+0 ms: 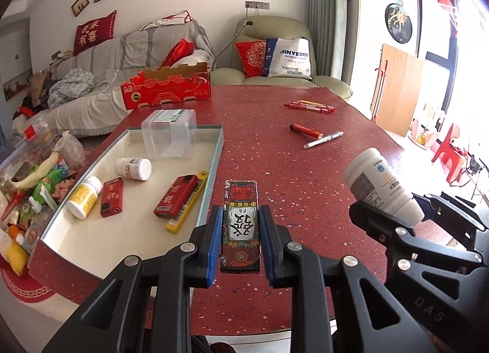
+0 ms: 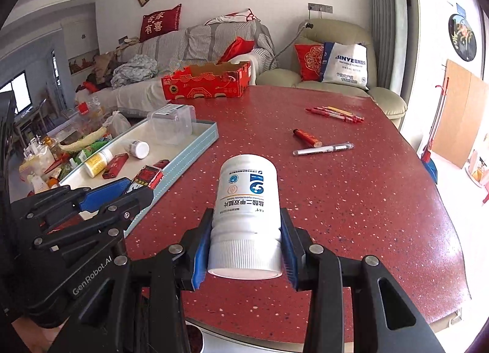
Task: Organize rigid objects
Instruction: 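Carry the box with left tool while right tool carries the bottle to the tray, then release the box into the tray with left tool while right tool releases the bottle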
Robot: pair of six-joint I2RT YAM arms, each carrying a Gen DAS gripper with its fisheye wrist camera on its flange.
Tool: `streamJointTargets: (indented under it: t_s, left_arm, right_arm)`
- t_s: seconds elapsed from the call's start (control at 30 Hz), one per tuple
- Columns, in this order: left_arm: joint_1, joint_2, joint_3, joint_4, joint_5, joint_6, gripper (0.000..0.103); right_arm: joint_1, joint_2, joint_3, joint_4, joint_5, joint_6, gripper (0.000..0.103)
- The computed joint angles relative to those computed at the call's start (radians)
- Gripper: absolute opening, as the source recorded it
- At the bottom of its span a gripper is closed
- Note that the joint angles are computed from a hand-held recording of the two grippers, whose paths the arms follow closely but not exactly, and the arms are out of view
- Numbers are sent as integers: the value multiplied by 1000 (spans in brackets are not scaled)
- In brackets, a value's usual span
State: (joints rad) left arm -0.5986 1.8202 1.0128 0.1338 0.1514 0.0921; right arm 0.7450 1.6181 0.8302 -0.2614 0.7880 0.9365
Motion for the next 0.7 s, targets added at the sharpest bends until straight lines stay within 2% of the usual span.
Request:
streamJointTargets:
  t_s: [0.27,0.4,0.6,0.7]
  left_arm:
    - [171,2,31,-32,89,-15,26]
    - [242,26,61,-45,163,-44,26]
    - [294,62,115,-68,208,-73,26]
    - [298,81,139,-80,191,-60,26]
  right_arm:
    - [3,88,161,-10,-35,-117,41]
    - [-13,129,236,-2,-72,-188,41]
    - [-54,203,359,15,-157,-274,41]
    - [-69,255,435,4,-186,-307,41]
